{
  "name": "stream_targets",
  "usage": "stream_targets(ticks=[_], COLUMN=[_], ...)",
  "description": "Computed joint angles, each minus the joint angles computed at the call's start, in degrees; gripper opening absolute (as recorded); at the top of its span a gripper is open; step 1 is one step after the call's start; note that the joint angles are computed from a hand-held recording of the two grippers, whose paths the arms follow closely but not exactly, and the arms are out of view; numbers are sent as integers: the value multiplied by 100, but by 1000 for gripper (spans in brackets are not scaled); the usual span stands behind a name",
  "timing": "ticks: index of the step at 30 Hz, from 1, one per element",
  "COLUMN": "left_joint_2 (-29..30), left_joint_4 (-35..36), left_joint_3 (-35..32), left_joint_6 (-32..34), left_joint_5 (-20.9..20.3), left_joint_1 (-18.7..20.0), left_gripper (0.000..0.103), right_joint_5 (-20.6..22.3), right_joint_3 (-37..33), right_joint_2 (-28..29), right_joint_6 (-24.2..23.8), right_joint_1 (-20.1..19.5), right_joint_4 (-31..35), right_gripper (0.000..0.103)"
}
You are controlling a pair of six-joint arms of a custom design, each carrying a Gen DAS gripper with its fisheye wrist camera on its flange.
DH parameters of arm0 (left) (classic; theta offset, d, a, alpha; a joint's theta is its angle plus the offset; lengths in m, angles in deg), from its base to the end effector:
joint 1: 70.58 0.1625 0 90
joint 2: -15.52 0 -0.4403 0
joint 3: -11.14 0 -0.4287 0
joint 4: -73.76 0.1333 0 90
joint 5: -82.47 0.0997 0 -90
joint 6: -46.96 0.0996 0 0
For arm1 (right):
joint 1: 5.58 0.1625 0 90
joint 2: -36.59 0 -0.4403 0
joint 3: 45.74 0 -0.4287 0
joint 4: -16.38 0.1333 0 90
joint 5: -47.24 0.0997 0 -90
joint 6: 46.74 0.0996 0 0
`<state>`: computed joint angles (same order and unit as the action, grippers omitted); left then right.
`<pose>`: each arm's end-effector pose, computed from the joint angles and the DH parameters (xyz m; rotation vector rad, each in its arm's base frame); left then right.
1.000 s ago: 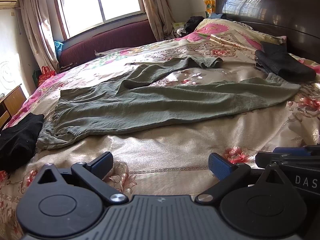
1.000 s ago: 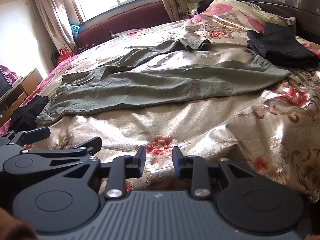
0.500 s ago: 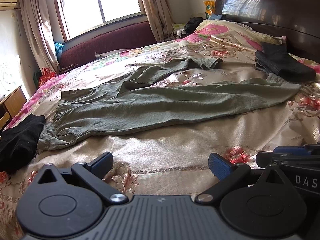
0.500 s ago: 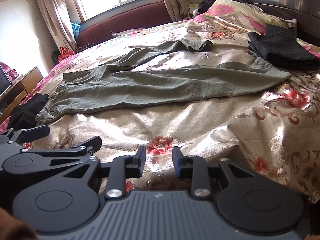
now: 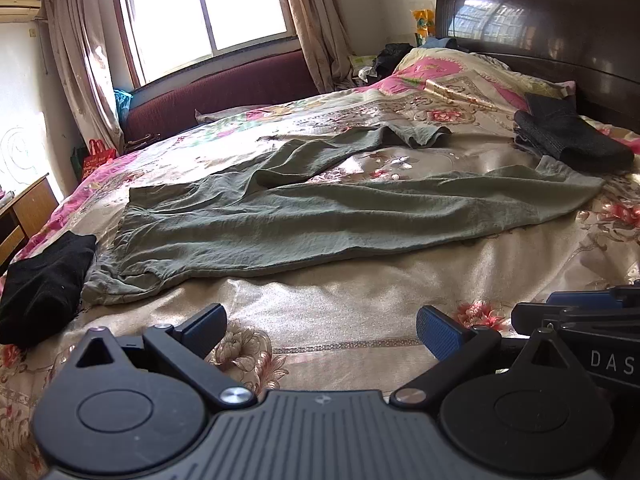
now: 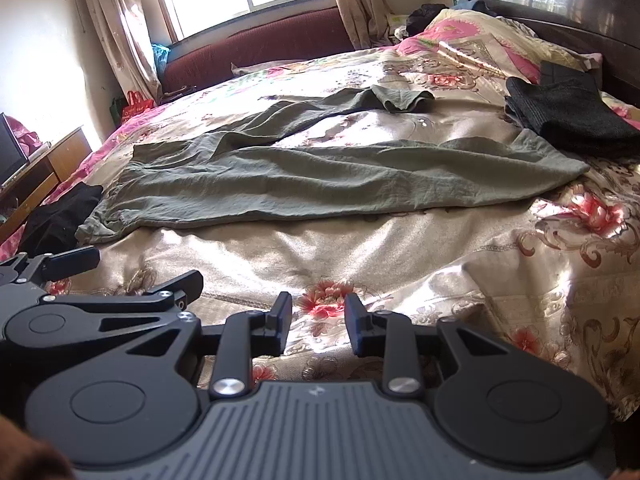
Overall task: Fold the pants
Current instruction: 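Move both tools down toward the olive-green pants on the bed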
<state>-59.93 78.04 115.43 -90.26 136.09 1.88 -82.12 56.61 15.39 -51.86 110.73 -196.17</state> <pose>0.0331 -0.5336 0.2546 0.7482 2.0480 -0.9804 0.3298 -0.5087 -0.0937 0.3378 -2.3982 1.0493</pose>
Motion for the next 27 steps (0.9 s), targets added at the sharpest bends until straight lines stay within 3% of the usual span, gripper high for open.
stream_targets(ticks=[9,14,21,27], left_joint_2=[-16,174,786,1773], left_joint_4=[-103,-26,150,731], left_joint_3=[-254,-793,-2087,-3849], left_joint_6=[76,140,501,753], left_joint_5=[58,165,419,426], left_joint_1=[181,430,945,1448], left_gripper=[103,103,103,103], right_joint_5=[350,620,1053,1563], right_joint_3=[-511,-1261,-3091,-5557], right_joint_2=[95,330,1105,2338], right_joint_6=[-348,-744,-1315,-1523], right_joint_1=[-19,-42,-112,-315], right_joint_4=[527,1177,2527,4274], right_gripper=[30,30,30,30])
